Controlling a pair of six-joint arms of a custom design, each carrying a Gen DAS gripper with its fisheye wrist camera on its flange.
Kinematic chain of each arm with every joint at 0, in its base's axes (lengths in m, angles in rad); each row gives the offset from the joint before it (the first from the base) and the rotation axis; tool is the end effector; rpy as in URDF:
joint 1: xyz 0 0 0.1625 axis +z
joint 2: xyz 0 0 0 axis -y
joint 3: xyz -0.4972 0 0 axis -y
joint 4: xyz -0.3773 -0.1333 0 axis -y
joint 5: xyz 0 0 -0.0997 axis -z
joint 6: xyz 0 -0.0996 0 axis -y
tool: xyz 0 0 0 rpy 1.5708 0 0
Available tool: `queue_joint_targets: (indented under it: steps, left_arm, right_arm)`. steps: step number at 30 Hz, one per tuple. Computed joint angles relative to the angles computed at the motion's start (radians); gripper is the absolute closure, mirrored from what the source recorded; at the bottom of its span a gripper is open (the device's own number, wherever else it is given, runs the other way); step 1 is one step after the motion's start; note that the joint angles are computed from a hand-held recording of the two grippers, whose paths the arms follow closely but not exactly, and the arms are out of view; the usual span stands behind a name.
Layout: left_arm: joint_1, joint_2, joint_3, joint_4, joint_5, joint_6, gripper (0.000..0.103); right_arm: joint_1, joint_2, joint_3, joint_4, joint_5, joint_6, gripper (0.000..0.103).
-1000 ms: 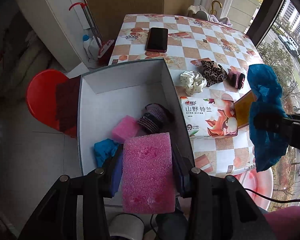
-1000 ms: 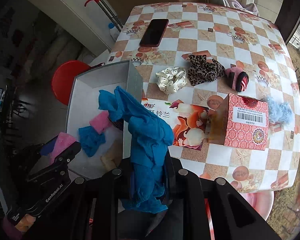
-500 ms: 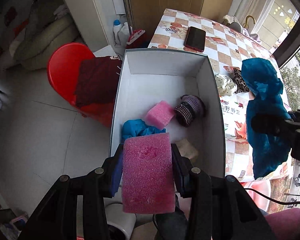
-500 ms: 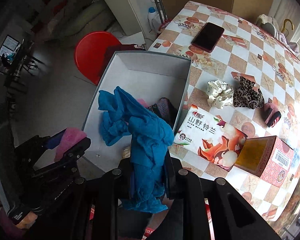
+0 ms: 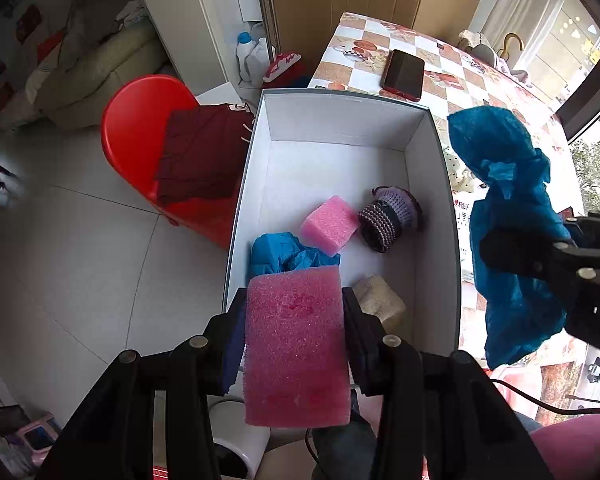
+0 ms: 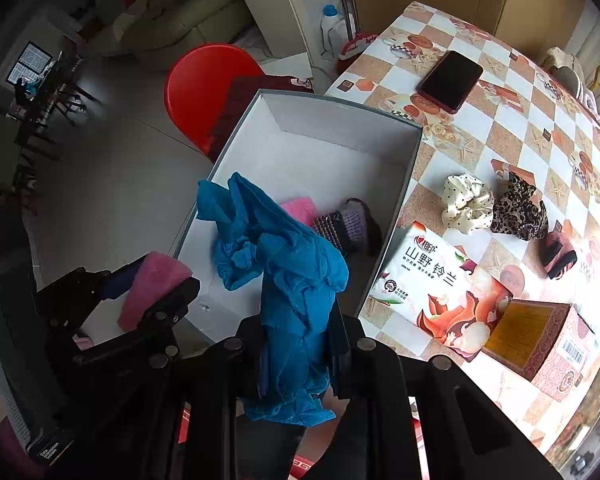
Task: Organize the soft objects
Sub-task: 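Hold the blue cloth and pink sponge above the white box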
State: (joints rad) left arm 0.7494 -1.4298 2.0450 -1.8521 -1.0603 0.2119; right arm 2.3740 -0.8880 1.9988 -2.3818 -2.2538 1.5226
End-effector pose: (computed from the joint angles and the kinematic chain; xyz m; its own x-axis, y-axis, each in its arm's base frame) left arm -0.2009 -0.4355 0.3222 -0.3210 0.8665 -0.3824 0.7765 0.4719 0.4175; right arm 0.4473 -0.3338 0.1069 -0.7062 0.6295 0.3240 0.3709 0.7188 -0.5880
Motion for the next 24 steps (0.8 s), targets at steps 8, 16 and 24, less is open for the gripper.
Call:
queue_joint_targets:
  steps: [8, 16, 24]
  left_arm:
    - [0.003, 0.008, 0.000, 0.005, 0.008, -0.003, 0.056]
    - [0.000, 0.011, 0.003, 0.014, 0.002, 0.002, 0.056]
    - [-0.001, 0.012, 0.003, 0.021, -0.003, 0.006, 0.056]
  right_arm:
    - [-0.008, 0.008, 0.014, -0.045, 0.023, -0.022, 0.082]
    - [-0.008, 0.002, 0.038, -0.074, 0.029, 0.002, 0.082]
    - [-0.003, 0.001, 0.039, -0.071, 0.026, 0.013, 0.082]
